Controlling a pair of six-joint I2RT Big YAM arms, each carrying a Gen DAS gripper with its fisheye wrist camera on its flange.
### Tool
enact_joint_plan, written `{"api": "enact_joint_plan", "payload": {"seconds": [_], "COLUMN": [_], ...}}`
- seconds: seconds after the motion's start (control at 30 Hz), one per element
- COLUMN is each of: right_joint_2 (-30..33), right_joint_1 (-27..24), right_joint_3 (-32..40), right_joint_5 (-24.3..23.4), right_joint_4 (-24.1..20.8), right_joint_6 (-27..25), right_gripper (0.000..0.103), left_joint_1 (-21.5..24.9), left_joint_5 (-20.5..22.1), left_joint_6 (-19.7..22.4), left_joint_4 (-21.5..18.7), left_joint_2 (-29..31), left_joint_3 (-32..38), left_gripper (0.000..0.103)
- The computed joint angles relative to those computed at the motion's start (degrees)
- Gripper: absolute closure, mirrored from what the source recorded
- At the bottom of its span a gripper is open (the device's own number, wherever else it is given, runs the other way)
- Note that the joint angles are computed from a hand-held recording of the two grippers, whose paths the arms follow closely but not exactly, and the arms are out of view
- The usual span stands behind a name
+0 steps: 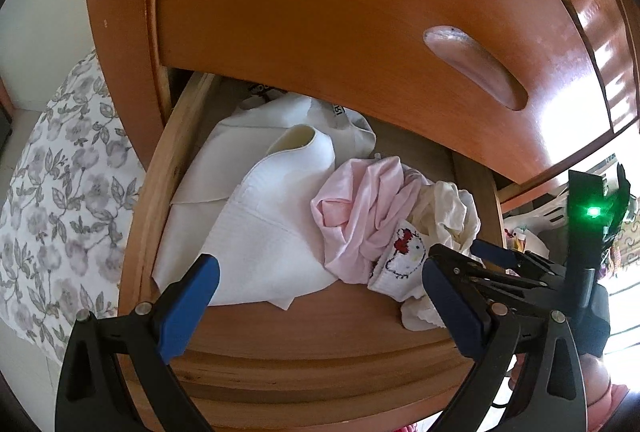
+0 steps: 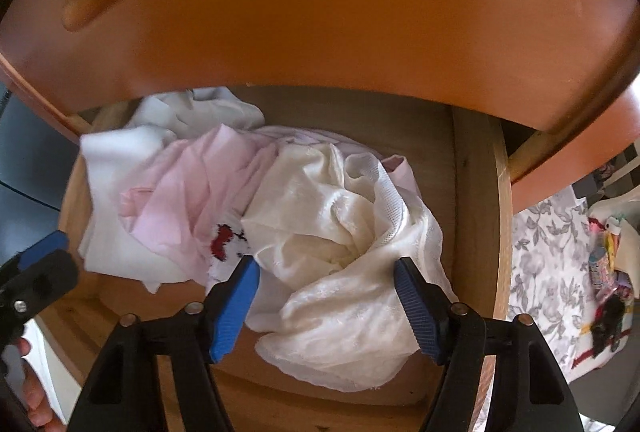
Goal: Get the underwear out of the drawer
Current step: 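Grasp the cream lace cloth with the right gripper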
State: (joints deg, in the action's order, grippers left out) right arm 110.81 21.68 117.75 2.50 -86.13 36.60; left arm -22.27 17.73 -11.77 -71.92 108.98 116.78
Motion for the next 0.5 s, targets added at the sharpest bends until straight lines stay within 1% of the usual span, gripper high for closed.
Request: {"api": "enact_joint_plan", "payload": {"seconds": [0.07, 0.13, 0.33, 0.5], "right_joint_2": [-0.8, -2.1, -5.6, -7.8], "right_joint_1": [-0.3, -0.9, -2.5, -3.1], "right_joint_3": [-1.4, -3.2, -7.8, -11.8], "right_joint_5": [0.1, -0.2, 0.0, -1.9], "right_joint_4": [0.6, 1.6, 3.2, 5.6], "right_joint_6": [1.1, 1.8, 2.6, 2.5], "right_gripper": [0.043, 0.046, 0.065, 0.078], "left_joint_1": [0.1, 0.1, -0.6, -1.9], "left_joint_5": [0.1, -0.1, 0.4, 0.5], "left_joint_6": [0.3, 0.4, 0.5, 1.6], "left_joint_4": [0.0, -0.1, -0.7, -1.6], "left_joint_2": [-0.1, 0.0, 0.4, 1.1], "left_joint_3": [0.0, 0.2, 0.8, 1.9], "left_gripper": [0.002, 0.002, 0.002, 0.002]}}
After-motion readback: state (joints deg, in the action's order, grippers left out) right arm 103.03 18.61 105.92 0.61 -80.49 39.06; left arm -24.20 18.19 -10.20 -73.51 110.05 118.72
